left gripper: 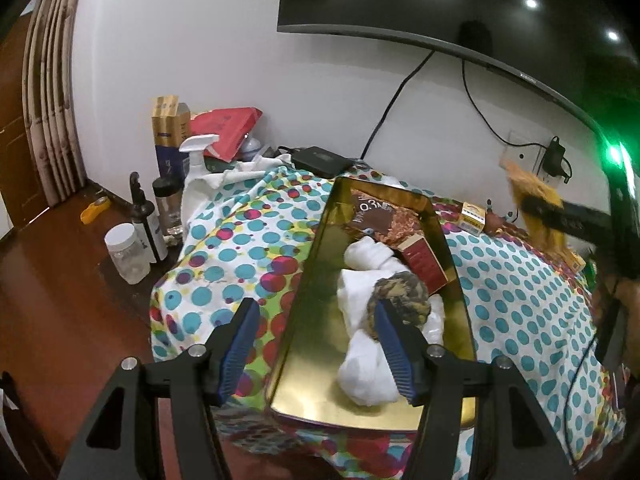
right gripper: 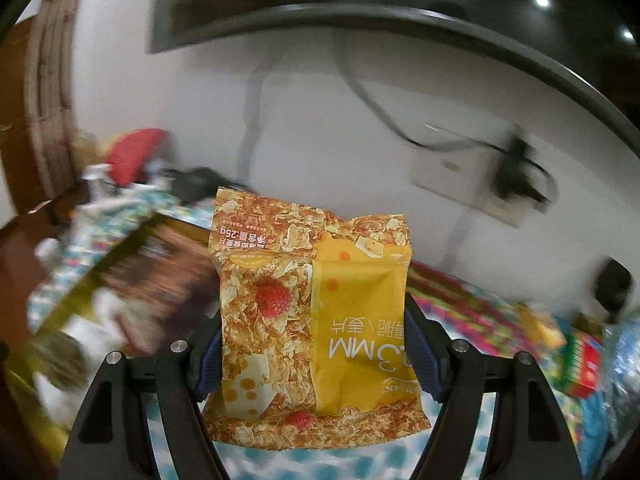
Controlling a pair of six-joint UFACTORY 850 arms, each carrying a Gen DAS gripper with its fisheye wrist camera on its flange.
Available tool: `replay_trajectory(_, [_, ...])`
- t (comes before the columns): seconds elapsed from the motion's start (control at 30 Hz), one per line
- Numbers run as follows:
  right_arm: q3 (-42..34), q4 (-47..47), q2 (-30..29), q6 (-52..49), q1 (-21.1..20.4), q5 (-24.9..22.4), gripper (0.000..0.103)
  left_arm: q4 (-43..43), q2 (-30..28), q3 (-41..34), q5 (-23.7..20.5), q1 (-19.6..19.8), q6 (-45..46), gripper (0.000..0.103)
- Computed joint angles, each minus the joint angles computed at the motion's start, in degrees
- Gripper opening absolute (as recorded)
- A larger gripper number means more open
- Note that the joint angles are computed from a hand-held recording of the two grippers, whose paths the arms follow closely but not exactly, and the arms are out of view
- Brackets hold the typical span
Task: Organize objects
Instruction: 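Lower the yellow chips bag onto the gold tray and open the right gripper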
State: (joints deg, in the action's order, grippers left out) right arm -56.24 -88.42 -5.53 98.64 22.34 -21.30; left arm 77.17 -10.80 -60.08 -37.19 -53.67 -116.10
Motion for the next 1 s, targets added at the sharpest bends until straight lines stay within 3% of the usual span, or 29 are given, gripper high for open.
replay_trajectory(0.17, [-7.8,7.9,-6.8,-10.0,4.5,2.1,0.074,-0.7,1.3,1.6,-1.4,0.3,-0.4,0.061])
replay_trajectory(0.4, [-18.6,26.2,-16.0,-32.6,8.0,-1.3,0.073,-0.9,2.5,3.1,-0.9,1.4,-1.6,0.061])
replay_trajectory(0.67, [-22.5,33.0,-20.1,-39.5,8.5,-3.8,0.075,-1.7,2.3,3.3,0.7,2.6,-1.9,0.061])
replay_trajectory(0.83, [-23.6,37.9,-21.2,-44.1,8.1,-5.2,0.083,-2.4,2.0,3.3,2.1,3.2,-1.9,0.061])
replay_trajectory(1.0, [-20.4,38.2,-18.8,-42.2,7.0,-0.7,0.086,-2.6,1.7,3.1,2.0,3.1,-1.6,0.061])
